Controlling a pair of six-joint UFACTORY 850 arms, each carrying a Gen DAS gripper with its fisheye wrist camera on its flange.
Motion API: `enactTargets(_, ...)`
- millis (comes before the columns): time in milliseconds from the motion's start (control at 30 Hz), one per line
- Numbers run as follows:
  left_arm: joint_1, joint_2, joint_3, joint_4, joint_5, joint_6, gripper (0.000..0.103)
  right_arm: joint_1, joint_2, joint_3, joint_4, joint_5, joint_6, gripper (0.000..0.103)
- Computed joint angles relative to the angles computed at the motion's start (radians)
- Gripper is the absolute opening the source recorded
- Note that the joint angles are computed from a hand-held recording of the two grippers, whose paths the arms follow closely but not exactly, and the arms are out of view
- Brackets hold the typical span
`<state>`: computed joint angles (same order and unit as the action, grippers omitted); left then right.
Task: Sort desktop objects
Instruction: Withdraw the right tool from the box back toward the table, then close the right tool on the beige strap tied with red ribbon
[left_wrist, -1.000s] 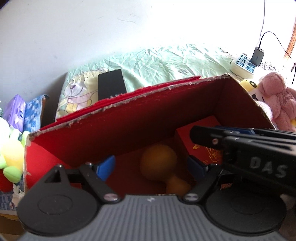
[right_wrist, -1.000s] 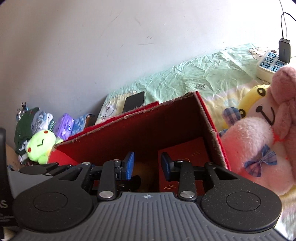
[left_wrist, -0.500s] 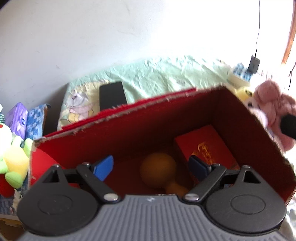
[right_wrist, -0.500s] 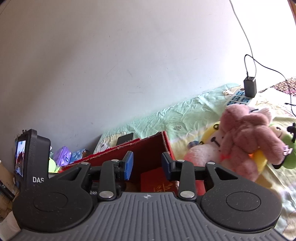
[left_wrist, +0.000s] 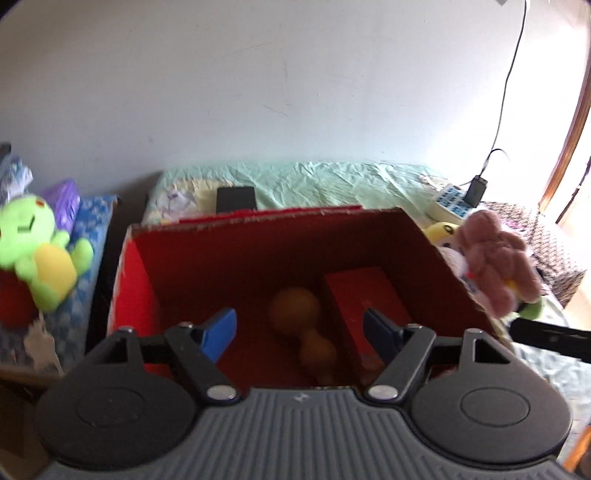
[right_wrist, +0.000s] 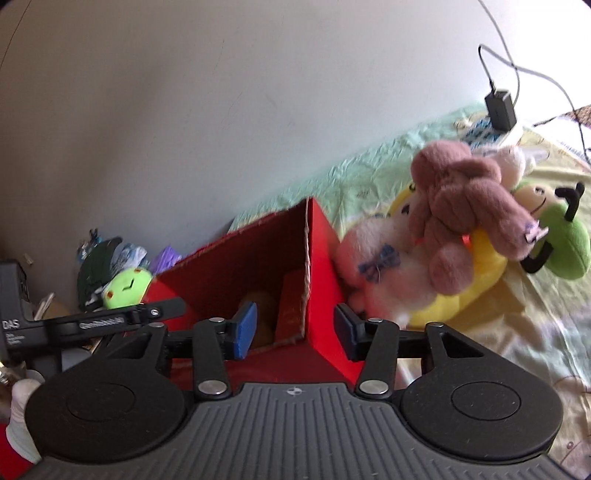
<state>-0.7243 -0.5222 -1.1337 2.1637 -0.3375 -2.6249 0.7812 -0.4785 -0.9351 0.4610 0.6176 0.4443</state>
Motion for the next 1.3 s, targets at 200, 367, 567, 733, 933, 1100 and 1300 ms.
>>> enactTargets(200, -0.061, 0.024, 0.057, -0.107, -0.011, -0.053, 0.067, -0.057, -0.019, 0.004, -0.494, -0.074, 0.419, 0.044)
enactTargets(367, -0.149, 0.033, 0.067, -0.274, -0.125, 0.09, 0.066, -0.08, -0.061, -0.043, -0.851, -0.101, 0.656, 0.043)
enactTargets(567, -0.216, 0.056, 0.108, -0.271, -0.176, 0.026, 0.067, -0.11, -0.106, -0.079, -1.057, -0.093, 0.846, 0.043)
enactTargets(733, -0.23, 0.017, 0.1, -0.358, -0.068, 0.005, 0.067, -0.124, -0.136, -0.108, -1.211, -0.084, 0.976, 0.043)
enactTargets(933, -0.252, -0.05, 0.04, -0.661, -0.064, 0.259, 0.067, -0.135, -0.179, -0.157, -1.379, -0.043, 1.092, 0.043)
enactTargets(1100, -0.24, -0.08, 0.019, -0.83, -0.06, 0.389, 0.072, -0.138, -0.213, -0.195, -1.482, -0.007, 1.174, 0.043)
enactTargets(1300, -0.21, -0.111, 0.012, -0.901, -0.006, 0.424, 0.072, -0.14, -0.251, -0.241, -1.582, 0.035, 1.265, 0.043)
